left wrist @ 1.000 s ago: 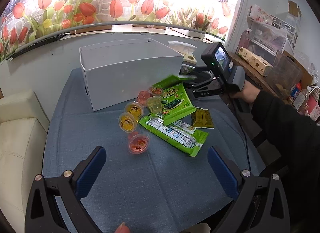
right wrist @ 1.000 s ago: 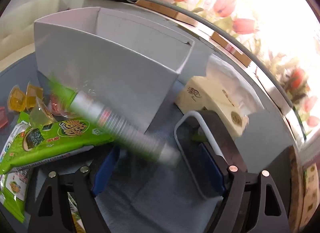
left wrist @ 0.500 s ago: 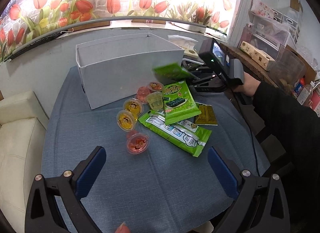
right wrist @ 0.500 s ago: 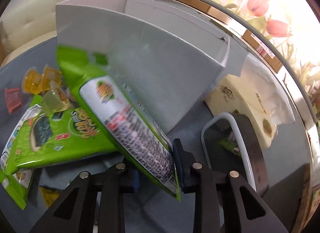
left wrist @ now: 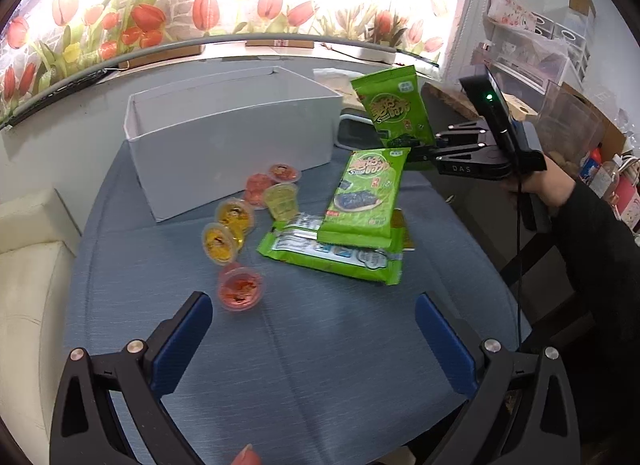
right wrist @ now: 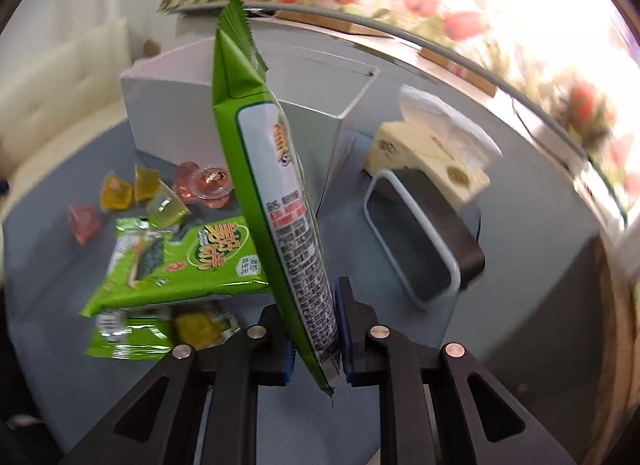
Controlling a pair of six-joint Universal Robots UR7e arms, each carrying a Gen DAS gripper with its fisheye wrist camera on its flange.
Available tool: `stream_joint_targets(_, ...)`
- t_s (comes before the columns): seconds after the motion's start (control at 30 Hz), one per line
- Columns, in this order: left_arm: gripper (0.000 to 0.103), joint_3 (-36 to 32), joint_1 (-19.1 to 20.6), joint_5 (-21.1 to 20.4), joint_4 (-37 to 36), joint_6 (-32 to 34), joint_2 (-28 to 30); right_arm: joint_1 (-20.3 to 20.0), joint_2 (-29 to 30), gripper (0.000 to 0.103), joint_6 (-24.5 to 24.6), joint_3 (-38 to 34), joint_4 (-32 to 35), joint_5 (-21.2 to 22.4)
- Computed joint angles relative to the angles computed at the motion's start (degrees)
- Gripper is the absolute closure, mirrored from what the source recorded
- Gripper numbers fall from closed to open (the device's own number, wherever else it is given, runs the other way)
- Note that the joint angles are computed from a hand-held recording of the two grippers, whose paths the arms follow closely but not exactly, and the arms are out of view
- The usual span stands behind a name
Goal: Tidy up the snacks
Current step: 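Lift the green packet with the right gripper while the left gripper grasps a seaweed packet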
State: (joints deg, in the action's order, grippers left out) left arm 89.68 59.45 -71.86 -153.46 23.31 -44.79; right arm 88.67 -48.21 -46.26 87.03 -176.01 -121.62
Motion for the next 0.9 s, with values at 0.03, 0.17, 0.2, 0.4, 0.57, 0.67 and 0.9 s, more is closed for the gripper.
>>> stream_joint_targets(0.03,0.0,0.08,-0.07,-0.09,0.01,-0.03,0.0,0.01,-0.57,0.085,1.78,0.77,0.0,0.63)
stream_joint_targets(0.17,0.0,0.6,-0.38,-0.36,0.07,-0.16,-0.22,0.03,-1.66,0.086,6.69,2.85,0.32,3.42)
stream_joint_targets(0.2,0.0,0.76,-0.4,-0.39,0.01,-0.3,-0.34,0.05,-1.33,0.087,6.99,2.76,0.49,3.6)
stream_joint_targets(0.4,0.0,2.27,-0.38,0.74,-1.01,-0.15,-1.8,0.07,3.95,0.087,7.17,-0.42,1.14,-0.19)
stream_joint_targets(0.57,0.0,1.03,0.23,0.69,-0.66,-0.99,-1.57,-0.28,2.55,0.088,11.04,0.59,1.47,3.26)
stream_joint_targets(0.67,0.0,-0.46,0.4,0.83,-0.52,-1.2,-0.03,0.19,0.49,0.088,11.07,2.97,0.4,4.1)
stream_joint_targets(0.9,0.0,-6.99,0.02,-1.41,2.21,4.72,6.06,1.4,-6.64,0.088,15.09,13.98,-6.72,5.1)
